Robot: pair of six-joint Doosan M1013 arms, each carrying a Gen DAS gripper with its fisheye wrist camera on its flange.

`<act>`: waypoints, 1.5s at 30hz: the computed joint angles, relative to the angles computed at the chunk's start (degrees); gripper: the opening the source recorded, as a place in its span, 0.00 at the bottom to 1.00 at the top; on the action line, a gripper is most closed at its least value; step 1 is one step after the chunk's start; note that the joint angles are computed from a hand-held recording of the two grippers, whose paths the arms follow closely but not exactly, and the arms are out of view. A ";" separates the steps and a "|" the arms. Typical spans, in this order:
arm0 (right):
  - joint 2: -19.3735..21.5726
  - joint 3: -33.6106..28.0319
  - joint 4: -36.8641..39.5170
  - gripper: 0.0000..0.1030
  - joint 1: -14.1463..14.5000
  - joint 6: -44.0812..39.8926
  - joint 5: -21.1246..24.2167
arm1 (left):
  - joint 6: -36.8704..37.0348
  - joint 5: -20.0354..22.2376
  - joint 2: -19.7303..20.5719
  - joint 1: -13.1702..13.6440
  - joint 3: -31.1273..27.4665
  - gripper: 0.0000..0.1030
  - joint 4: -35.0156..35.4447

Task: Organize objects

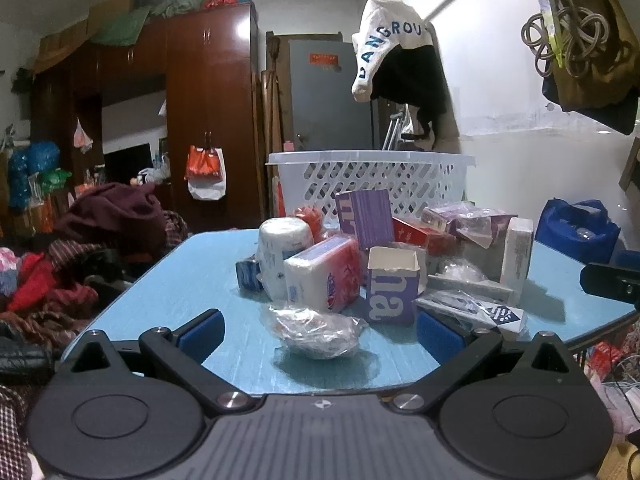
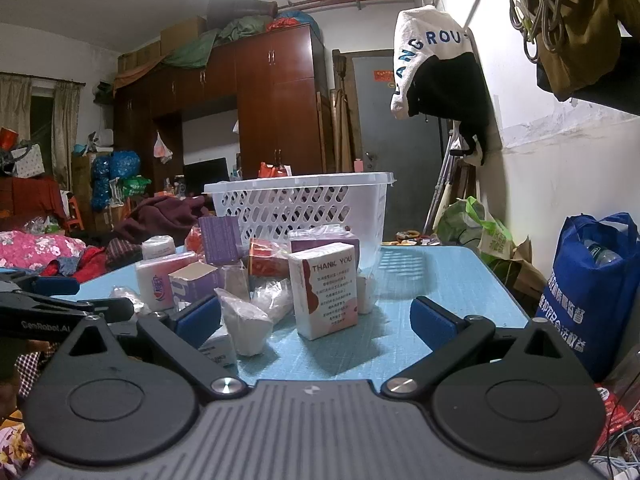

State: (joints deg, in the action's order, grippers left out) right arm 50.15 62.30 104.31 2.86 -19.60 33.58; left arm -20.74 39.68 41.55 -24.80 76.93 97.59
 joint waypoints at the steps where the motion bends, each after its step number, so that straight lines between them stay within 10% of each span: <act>1: 0.05 -0.01 0.46 1.00 -0.03 -0.17 0.10 | -0.23 0.03 0.04 0.00 0.00 1.00 0.46; 9: 0.61 1.52 15.42 1.00 -0.33 -10.93 3.62 | -7.69 5.93 0.56 -0.05 1.58 1.00 12.40; 17: 1.12 -1.22 2.54 1.00 -0.42 -0.01 1.50 | -5.73 0.39 -0.11 0.88 1.06 1.00 6.98; 45: 1.13 -1.40 -1.68 1.00 -0.56 1.48 2.70 | -0.38 -1.83 0.10 0.73 0.14 1.00 -0.35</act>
State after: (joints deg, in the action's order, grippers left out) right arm 51.28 60.90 102.64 2.30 -18.11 36.28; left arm -21.13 37.85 41.65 -24.07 77.07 97.24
